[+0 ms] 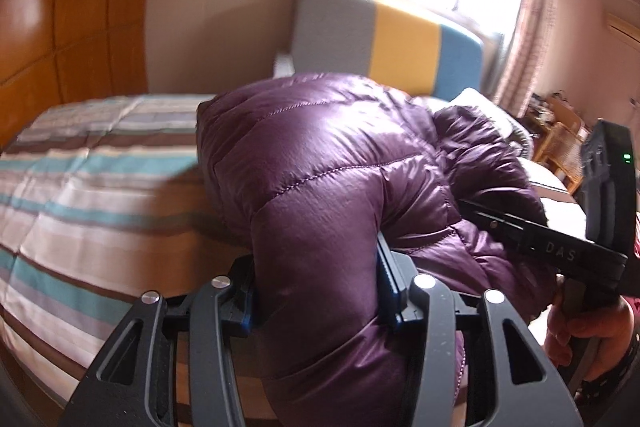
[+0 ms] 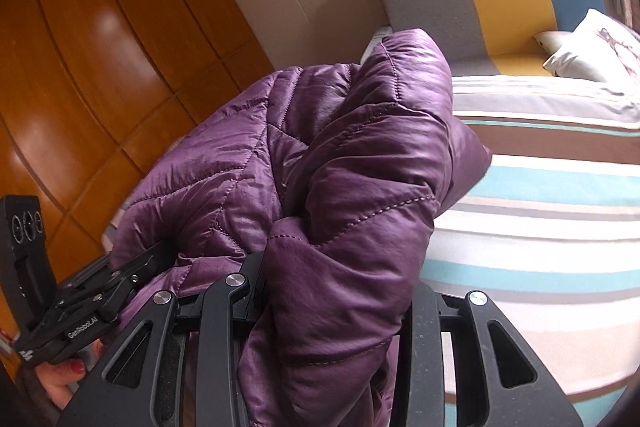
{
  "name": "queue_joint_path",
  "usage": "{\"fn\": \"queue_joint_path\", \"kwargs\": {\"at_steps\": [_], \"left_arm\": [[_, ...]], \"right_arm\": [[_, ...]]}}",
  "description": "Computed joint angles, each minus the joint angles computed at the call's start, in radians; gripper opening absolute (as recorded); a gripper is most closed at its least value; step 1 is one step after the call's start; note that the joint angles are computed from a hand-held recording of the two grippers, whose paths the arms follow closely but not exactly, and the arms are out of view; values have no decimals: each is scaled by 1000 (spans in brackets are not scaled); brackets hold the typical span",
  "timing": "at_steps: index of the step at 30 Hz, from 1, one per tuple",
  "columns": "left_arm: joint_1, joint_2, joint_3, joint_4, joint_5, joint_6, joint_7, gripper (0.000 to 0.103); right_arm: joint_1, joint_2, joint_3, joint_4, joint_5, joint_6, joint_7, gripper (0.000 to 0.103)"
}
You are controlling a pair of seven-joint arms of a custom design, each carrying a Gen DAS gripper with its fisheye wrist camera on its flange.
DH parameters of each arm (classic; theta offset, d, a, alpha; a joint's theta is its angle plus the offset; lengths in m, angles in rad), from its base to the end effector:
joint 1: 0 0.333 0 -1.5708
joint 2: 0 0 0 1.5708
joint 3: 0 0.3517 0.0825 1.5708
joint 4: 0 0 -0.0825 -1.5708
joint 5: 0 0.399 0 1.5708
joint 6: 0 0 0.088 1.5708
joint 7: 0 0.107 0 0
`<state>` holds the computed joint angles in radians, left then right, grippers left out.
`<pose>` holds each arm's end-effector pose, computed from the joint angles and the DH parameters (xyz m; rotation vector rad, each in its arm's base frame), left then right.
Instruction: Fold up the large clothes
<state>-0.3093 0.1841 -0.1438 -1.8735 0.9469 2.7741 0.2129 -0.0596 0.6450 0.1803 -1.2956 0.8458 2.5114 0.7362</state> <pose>0.5848 -0.3171 0.5131 -1.8541 1.6071 -0.9509 0.8079 0.0493 0.4571 -1.8034 1.2968 -0.1911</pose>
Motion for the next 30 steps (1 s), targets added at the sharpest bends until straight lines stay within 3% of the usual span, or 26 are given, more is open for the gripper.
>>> {"fn": "queue_joint_path", "kwargs": {"at_steps": [3, 8, 10, 11, 13, 16, 19, 23, 26, 30], "left_arm": [[5, 40, 9, 15, -19, 16, 4, 60], [-20, 57, 27, 30, 25, 0, -25, 64], [-14, 49, 23, 21, 1, 9, -26, 68], [-11, 39, 22, 9, -11, 16, -35, 69], [-13, 15, 22, -14, -9, 10, -63, 73], [-18, -21, 17, -38, 36, -18, -117, 74], [-23, -46, 4, -42, 127, -83, -183, 76], [-3, -17, -27, -15, 64, -111, -87, 78], [7, 19, -30, -2, -10, -80, -17, 79], [9, 14, -15, -20, -58, -45, -8, 80]], "right_arm": [[41, 68, -54, 81, -102, 4, 87, 43], [-12, 116, -21, 143, -105, -47, 125, 43], [-21, 126, -22, 166, -106, -71, 163, 47], [-44, 121, 7, 157, -116, -55, 179, 48], [-49, 78, 6, 97, -56, -44, 142, 54], [-52, 43, 11, 43, -18, 31, 106, 56], [-21, 17, -31, 3, -59, 94, 115, 56], [58, 26, -115, 5, -220, 101, 245, 56], [46, 30, -100, -28, -249, 115, 269, 56], [15, 66, -76, 35, -247, 60, 298, 56]]}}
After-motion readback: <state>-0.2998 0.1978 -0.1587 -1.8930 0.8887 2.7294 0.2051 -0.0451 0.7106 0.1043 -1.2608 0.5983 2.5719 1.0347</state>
